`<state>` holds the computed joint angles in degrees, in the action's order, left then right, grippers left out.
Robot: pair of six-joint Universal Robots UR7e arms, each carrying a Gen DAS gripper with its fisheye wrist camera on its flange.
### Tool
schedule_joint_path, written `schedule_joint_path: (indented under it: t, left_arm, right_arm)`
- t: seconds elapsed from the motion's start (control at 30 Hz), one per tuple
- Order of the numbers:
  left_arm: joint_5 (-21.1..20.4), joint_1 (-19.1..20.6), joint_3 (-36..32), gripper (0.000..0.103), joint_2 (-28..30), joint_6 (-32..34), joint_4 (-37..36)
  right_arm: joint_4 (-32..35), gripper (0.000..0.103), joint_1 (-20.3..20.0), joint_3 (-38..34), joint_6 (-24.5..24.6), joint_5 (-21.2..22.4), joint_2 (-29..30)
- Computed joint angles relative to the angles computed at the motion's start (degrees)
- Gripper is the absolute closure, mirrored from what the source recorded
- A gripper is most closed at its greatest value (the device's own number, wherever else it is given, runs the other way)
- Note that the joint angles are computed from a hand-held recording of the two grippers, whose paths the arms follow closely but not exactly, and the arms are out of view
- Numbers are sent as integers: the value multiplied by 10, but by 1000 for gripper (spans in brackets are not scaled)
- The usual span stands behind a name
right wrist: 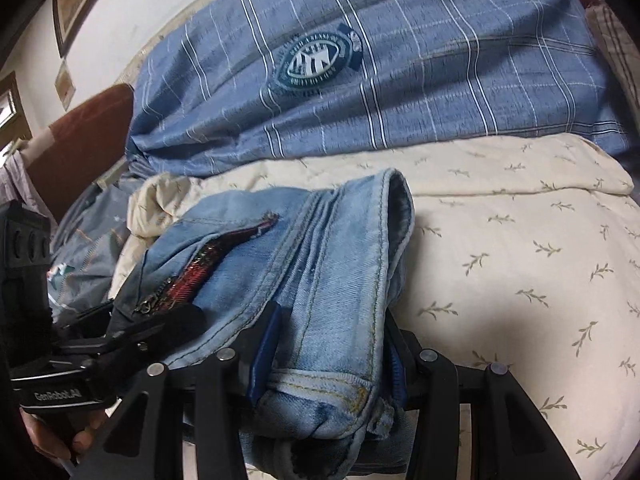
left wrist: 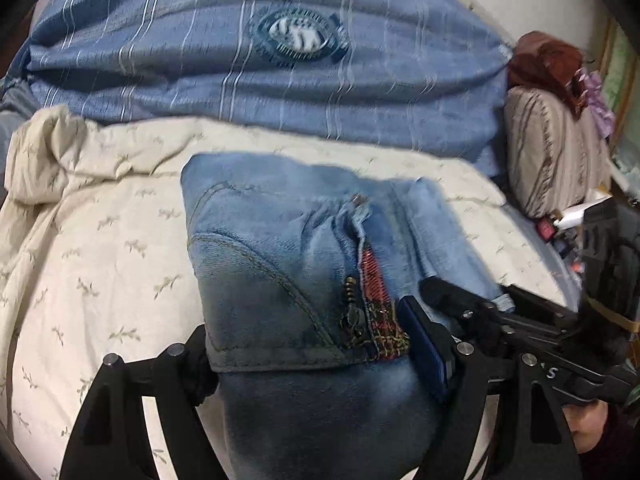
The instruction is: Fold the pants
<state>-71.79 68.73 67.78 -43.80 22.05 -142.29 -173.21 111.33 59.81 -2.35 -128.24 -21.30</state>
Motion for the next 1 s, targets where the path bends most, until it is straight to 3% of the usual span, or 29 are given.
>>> schedule_joint_path:
  t: [0.27, 0.53, 1.0]
  left_arm:
    - [15, 4, -16, 16, 8, -20, 25]
    - [37, 3, -17, 8, 13, -27, 21]
    - [53, 2, 2, 3, 10, -25, -13]
  right_arm:
    - [12, 53, -6, 8, 20, 8, -5]
    - [27, 44, -21, 31, 67, 39, -22]
    - [7, 43, -18, 31, 55, 27, -16]
